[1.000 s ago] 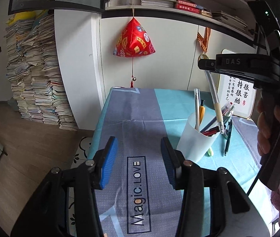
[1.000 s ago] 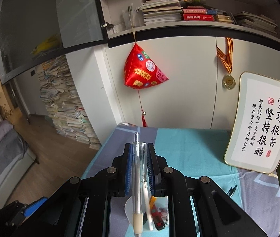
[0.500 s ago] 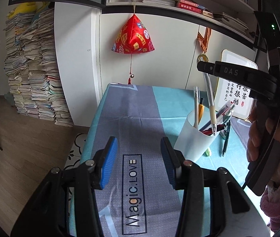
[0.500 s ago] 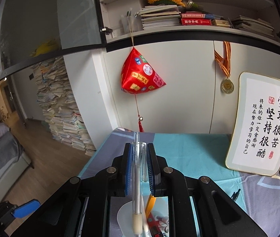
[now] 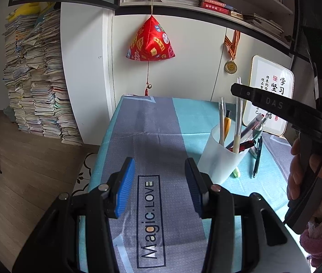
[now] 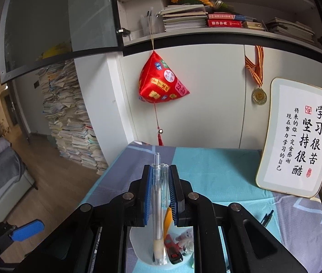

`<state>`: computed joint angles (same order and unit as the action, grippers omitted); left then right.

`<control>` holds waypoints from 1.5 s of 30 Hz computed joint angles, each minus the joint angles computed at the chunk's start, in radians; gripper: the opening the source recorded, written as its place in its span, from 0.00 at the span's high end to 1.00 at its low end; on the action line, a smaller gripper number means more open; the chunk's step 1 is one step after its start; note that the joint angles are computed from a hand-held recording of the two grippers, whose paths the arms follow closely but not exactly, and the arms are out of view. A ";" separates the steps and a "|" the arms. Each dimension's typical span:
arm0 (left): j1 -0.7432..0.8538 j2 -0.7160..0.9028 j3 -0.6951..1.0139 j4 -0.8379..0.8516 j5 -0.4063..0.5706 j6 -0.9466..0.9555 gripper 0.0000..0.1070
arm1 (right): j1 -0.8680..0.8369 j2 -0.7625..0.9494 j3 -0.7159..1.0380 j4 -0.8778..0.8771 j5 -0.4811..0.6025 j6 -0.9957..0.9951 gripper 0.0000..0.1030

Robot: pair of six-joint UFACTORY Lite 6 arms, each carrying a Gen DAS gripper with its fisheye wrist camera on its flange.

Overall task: Organize stationery
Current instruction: 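Lower the clear pen into the frosted cup with the right gripper and release, then move the right gripper to the black pen and grasp it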

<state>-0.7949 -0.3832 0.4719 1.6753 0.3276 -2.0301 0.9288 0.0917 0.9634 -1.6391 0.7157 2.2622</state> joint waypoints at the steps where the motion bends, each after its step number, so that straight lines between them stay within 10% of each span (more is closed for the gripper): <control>1: -0.004 0.002 0.001 -0.001 0.000 -0.001 0.59 | 0.006 -0.013 -0.012 0.015 0.000 -0.011 0.85; 16: -0.145 0.053 0.027 -0.076 0.061 0.022 0.56 | 0.057 -0.245 -0.163 0.261 -0.076 -0.197 0.84; 23: -0.211 0.156 0.080 -0.052 0.051 -0.032 0.56 | -0.006 -0.498 -0.357 0.500 0.001 -0.343 0.66; 34: -0.279 0.444 0.266 -0.044 -0.016 -0.138 0.58 | -0.513 -0.326 -0.495 0.838 -0.534 -0.675 0.66; 43: -0.296 0.527 0.332 -0.073 -0.001 -0.107 0.58 | -0.518 -0.129 -0.398 0.747 -0.635 -0.594 0.66; 45: -0.287 0.542 0.344 -0.082 -0.010 -0.098 0.58 | -0.515 -0.112 -0.394 0.654 -0.647 -0.513 0.80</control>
